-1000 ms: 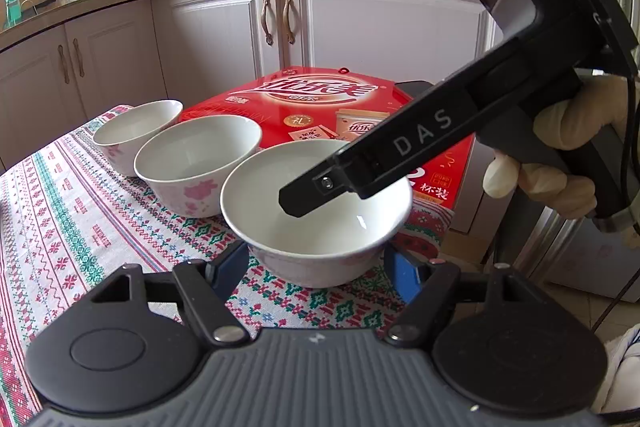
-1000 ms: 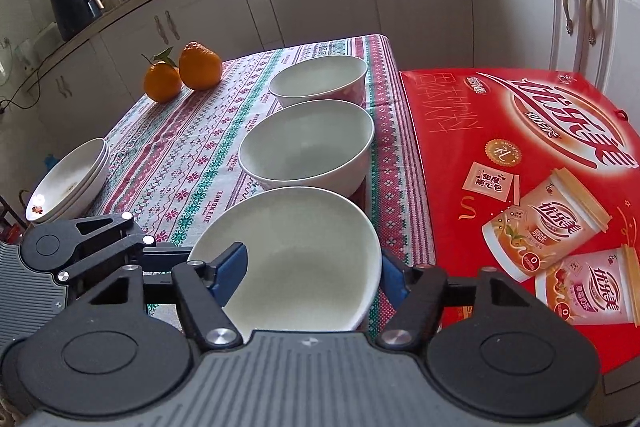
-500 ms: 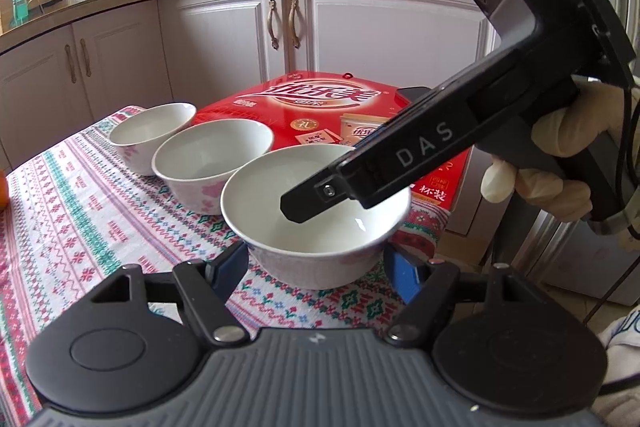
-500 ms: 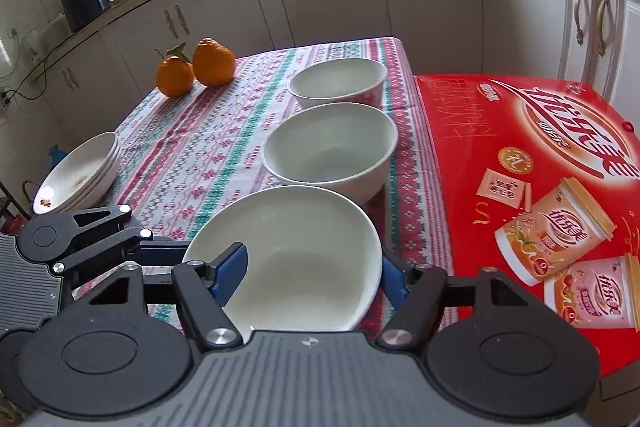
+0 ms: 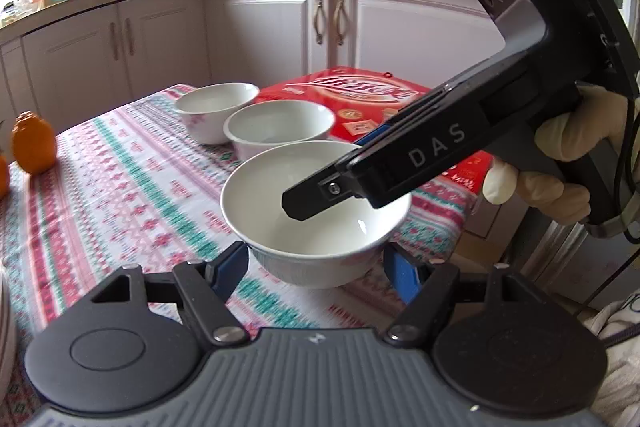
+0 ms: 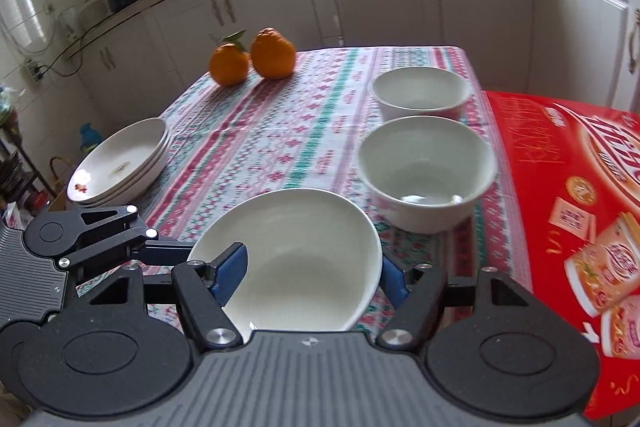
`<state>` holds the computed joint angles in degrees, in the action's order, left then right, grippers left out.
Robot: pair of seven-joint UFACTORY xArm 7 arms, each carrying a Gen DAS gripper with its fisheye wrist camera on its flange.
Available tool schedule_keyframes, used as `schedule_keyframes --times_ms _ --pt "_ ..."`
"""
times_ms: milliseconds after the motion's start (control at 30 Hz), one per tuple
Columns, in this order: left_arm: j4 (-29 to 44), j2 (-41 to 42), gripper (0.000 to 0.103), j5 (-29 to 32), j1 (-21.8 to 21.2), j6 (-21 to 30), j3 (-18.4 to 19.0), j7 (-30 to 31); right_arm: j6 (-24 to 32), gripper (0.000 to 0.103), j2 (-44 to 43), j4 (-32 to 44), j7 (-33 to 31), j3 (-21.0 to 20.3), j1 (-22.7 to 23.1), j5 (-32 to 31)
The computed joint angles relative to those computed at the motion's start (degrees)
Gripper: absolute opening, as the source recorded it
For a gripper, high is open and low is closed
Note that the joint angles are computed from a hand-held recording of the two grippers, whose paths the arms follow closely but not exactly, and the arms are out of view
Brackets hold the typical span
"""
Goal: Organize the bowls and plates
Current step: 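Lift the white bowl with the right gripper and carry it across the table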
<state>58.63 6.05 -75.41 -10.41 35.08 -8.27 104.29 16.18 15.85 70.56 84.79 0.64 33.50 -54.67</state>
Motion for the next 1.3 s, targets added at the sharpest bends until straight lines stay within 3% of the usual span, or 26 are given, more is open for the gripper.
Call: schedule_keyframes --times_ms 933,1300 --pt "2.22 2.72 0.074 0.18 5.5 -2.25 1.88 -1.92 0.66 0.075 17.92 22.72 -32.28 -1.83 4.56 25.63" --pt "4.27 4.83 0.074 0.7 6.46 -3.3 0.74 -3.35 1.03 0.075 20.87 26.13 -37.44 -3.19 5.26 31.28"
